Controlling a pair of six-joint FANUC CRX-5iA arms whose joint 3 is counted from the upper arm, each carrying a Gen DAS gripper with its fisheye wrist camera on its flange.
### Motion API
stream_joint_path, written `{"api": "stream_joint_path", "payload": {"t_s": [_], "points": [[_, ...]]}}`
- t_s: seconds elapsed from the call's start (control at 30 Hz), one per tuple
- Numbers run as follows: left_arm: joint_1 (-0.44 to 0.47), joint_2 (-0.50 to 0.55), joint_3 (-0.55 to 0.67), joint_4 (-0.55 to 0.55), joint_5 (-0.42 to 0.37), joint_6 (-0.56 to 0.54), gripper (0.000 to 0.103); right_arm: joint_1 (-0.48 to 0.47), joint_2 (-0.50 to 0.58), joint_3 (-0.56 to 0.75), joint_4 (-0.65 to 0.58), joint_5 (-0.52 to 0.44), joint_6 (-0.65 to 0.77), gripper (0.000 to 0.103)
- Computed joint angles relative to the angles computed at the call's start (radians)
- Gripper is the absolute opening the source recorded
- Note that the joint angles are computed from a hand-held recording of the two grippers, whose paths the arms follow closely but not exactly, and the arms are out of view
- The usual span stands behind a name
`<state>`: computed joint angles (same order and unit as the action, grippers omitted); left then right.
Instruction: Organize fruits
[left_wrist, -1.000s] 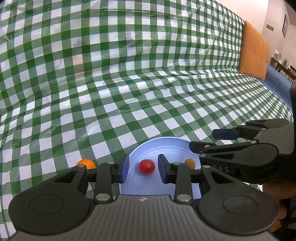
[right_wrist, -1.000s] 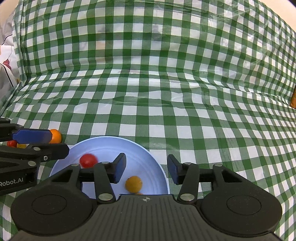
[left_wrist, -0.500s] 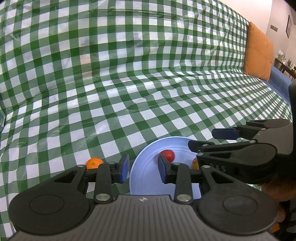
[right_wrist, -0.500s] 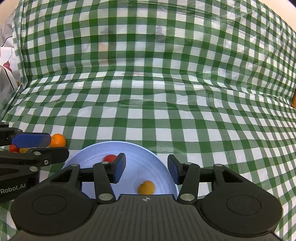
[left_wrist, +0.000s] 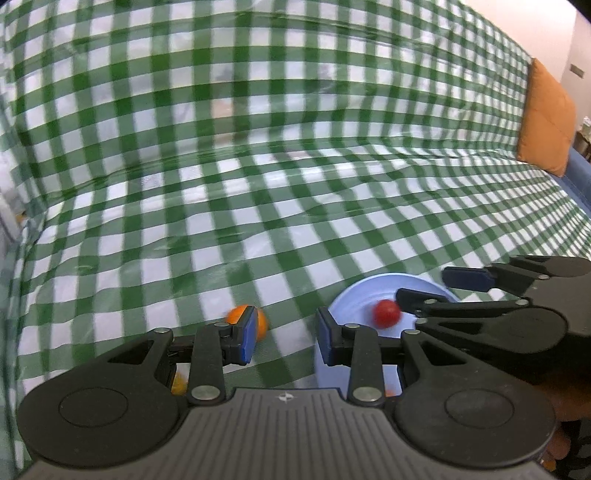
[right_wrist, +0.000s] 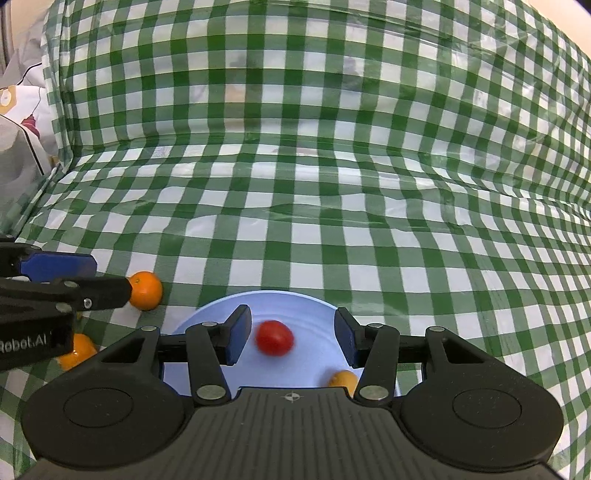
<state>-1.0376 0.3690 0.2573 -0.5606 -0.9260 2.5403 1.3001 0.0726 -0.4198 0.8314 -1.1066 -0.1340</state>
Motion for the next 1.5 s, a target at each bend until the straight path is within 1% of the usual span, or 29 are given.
{"api": "stream_joint_path", "payload": {"t_s": [0.17, 0.37, 0.5, 0.6, 0.67, 0.83, 0.9, 0.93, 0.97, 1.0, 1.03, 1.07, 1.13, 1.3, 1.5], "points": [[0.035, -0.032, -0.033, 0.022, -0.04, 0.026, 0.037, -0.002, 0.017, 0.018, 0.007, 0.023, 0.008, 0.052], [0.09, -0.084, -0.095, 0.058, -0.047, 0.056, 0.037, -0.008, 0.042, 0.045, 0.024, 0.067, 0.017, 0.052], [0.129, -0.123, -0.145, 0.091, -0.027, 0.071, 0.038, -0.012, 0.062, 0.067, 0.041, 0.103, 0.025, 0.052], [0.178, -0.158, -0.204, 0.162, 0.027, 0.033, 0.038, -0.015, 0.075, 0.082, 0.05, 0.132, 0.029, 0.052], [0.204, -0.178, -0.235, 0.194, 0.05, 0.017, 0.038, -0.017, 0.082, 0.089, 0.057, 0.15, 0.03, 0.052], [0.251, -0.215, -0.293, 0.238, 0.083, 0.015, 0.038, -0.019, 0.107, 0.115, 0.06, 0.18, 0.046, 0.052], [0.266, -0.219, -0.308, 0.261, 0.082, 0.009, 0.038, -0.021, 0.118, 0.126, 0.051, 0.198, 0.063, 0.052], [0.275, -0.217, -0.315, 0.279, 0.086, -0.004, 0.038, -0.021, 0.12, 0.132, 0.038, 0.211, 0.081, 0.052], [0.284, -0.214, -0.324, 0.303, 0.09, -0.023, 0.04, -0.024, 0.124, 0.139, 0.019, 0.232, 0.106, 0.053], [0.291, -0.207, -0.329, 0.325, 0.093, -0.039, 0.041, -0.027, 0.126, 0.147, -0.013, 0.263, 0.143, 0.057], [0.295, -0.203, -0.334, 0.339, 0.091, -0.05, 0.041, -0.031, 0.127, 0.155, -0.05, 0.292, 0.187, 0.058], [0.299, -0.197, -0.336, 0.353, 0.087, -0.061, 0.041, -0.032, 0.132, 0.167, -0.094, 0.323, 0.242, 0.058], [0.306, -0.204, -0.355, 0.37, 0.087, -0.072, 0.041, -0.031, 0.152, 0.195, -0.151, 0.35, 0.322, 0.058], [0.305, -0.193, -0.355, 0.368, 0.067, -0.064, 0.041, -0.022, 0.193, 0.245, -0.207, 0.343, 0.415, 0.06], [0.312, -0.148, -0.339, 0.394, 0.064, -0.085, 0.041, -0.018, 0.238, 0.305, -0.297, 0.302, 0.495, 0.06]]}}
